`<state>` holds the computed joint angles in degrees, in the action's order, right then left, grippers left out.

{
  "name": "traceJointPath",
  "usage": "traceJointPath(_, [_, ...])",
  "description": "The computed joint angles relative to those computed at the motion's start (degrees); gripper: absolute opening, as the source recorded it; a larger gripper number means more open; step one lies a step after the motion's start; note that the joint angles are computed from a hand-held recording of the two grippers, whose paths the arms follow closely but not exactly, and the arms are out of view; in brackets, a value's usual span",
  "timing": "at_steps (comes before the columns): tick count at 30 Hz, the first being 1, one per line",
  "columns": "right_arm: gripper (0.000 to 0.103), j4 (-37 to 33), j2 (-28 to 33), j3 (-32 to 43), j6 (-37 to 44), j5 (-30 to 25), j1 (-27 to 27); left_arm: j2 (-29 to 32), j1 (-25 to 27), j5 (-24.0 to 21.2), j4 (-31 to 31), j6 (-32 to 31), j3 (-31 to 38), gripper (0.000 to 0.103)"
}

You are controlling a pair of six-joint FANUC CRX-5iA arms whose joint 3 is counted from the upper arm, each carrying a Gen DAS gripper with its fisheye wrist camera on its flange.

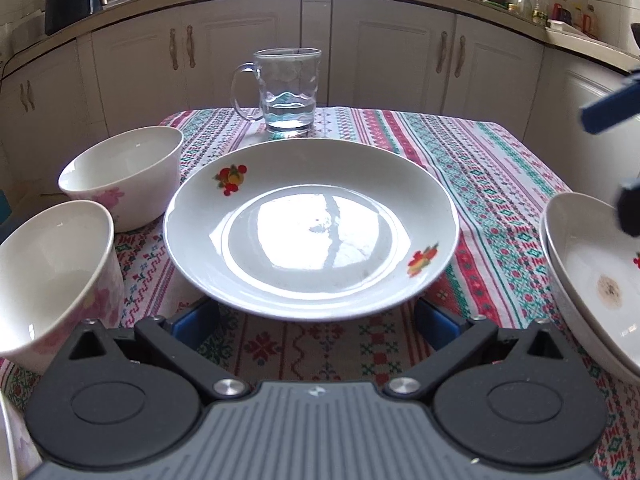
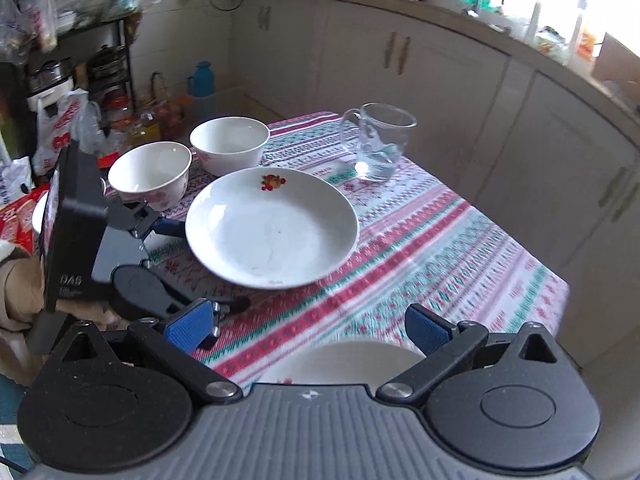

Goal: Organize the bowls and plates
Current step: 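Move the left gripper toward the next white plate on the cloth, then reach the right gripper to the fruit-print white plate and grasp its rim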

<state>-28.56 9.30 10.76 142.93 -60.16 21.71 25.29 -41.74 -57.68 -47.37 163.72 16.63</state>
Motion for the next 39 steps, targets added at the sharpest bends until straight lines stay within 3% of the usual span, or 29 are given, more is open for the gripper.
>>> traceJointPath(7, [0.103, -1.6, 9.9, 11.6, 2.2, -6.9, 0.9, 0.1, 0.1, -0.1, 0.0, -0.3, 0.2, 0.103])
traceJointPath(12, [0.103, -2.9, 17.8, 21.8, -1.0, -14.9, 1.1, 0.3, -0.2, -0.8, -0.5, -0.2, 0.4, 0.103])
traceJointPath(24, [0.103, -2.8, 29.7, 37.5, -3.5, -20.6, 2.4, -0.5, 0.7, 1.8, 0.3, -1.3, -0.7, 0.102])
traceJointPath(28, [0.103, -6.0, 34.0, 44.0, -5.8, -25.3, 1.7, -0.5, 0.8, 2.1, 0.3, -1.4, -0.9, 0.102])
traceJointPath(39, [0.103, -5.1, 45.5, 61.3, -11.1, -36.8, 2.9, -0.3, 0.7, 1.3, -0.5, 0.1, -0.3, 0.102])
